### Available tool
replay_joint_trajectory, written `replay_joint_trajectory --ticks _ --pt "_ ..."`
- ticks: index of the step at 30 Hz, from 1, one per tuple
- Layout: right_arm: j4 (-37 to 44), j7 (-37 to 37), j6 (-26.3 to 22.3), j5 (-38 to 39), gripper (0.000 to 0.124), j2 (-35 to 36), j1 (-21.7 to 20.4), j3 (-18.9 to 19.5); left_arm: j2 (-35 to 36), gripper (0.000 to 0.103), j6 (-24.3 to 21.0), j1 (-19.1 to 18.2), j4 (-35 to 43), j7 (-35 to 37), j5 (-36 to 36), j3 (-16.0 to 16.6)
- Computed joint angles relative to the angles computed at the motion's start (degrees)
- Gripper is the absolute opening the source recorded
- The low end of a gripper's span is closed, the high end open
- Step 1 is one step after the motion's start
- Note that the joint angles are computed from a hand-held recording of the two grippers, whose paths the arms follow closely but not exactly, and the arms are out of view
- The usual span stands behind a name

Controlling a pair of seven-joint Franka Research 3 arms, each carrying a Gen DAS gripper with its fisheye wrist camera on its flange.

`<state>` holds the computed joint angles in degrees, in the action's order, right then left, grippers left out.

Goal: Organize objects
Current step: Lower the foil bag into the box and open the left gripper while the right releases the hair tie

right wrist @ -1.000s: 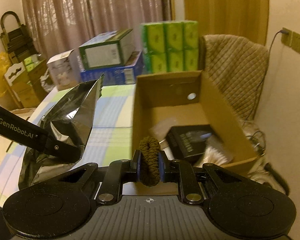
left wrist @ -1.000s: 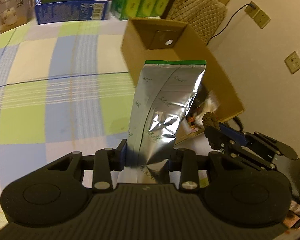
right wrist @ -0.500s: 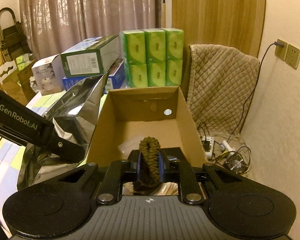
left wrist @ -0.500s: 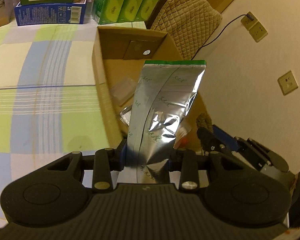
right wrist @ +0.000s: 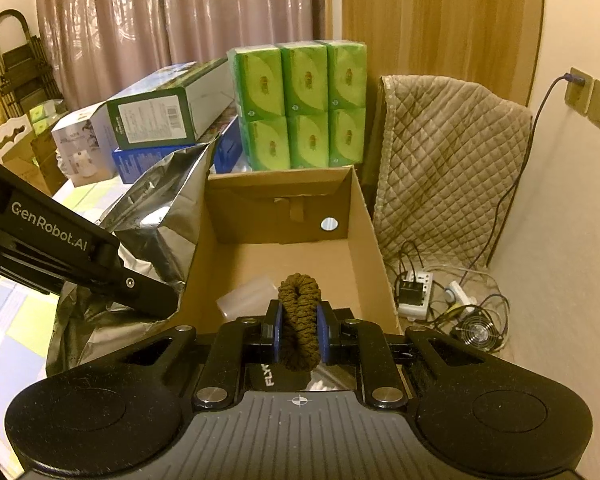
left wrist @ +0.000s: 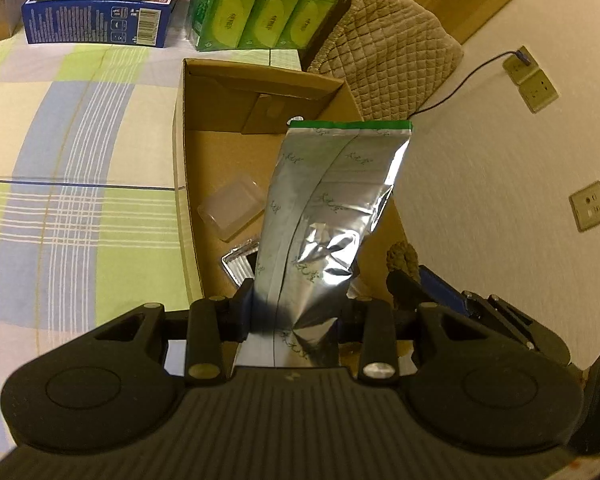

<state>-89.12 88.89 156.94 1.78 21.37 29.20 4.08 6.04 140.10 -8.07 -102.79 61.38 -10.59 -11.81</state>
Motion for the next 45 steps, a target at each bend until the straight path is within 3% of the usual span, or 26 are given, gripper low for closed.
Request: replay_joint_trajectory --ticks 16,36,37,39,41,44,45 --pt "6.2 -0.8 -2.5 2.0 0.014 4.8 -0.5 0.0 4.6 0.026 1.9 0.5 4.4 -1.5 3.3 -0.3" --pt "5.7 -1.1 -2.6 3.4 0.015 4.1 0.2 0.9 -1.8 0.027 2.6 1.0 -4.7 -0.5 4.9 1.0" --pt "5.8 -1.3 -2.4 4.2 0.016 4.2 -0.1 1.2 -2.0 0.029 2.6 1.1 -5.0 -0.5 4.8 1.1" --pt "6.2 -1.5 -2.5 6.0 0.048 4.5 -0.8 1.9 -2.3 0.034 2.8 1.1 -5.3 -0.5 5.2 1.3" --pt "5.9 -0.7 -1.3 7.1 0.065 4.4 -0.8 1.9 -2.7 0.047 3.0 1.2 -5.9 -0.9 6.1 1.4" --pt "5.1 0.0 0.0 8.0 0.065 3.9 -0.9 1.8 -3.5 0.067 3.4 1.2 -6.9 -2.2 7.6 1.7" --pt "4.8 0.4 0.1 7.6 0.065 3.7 -0.7 1.4 -3.7 0.068 3.6 1.2 -7.2 -2.6 8.4 1.8"
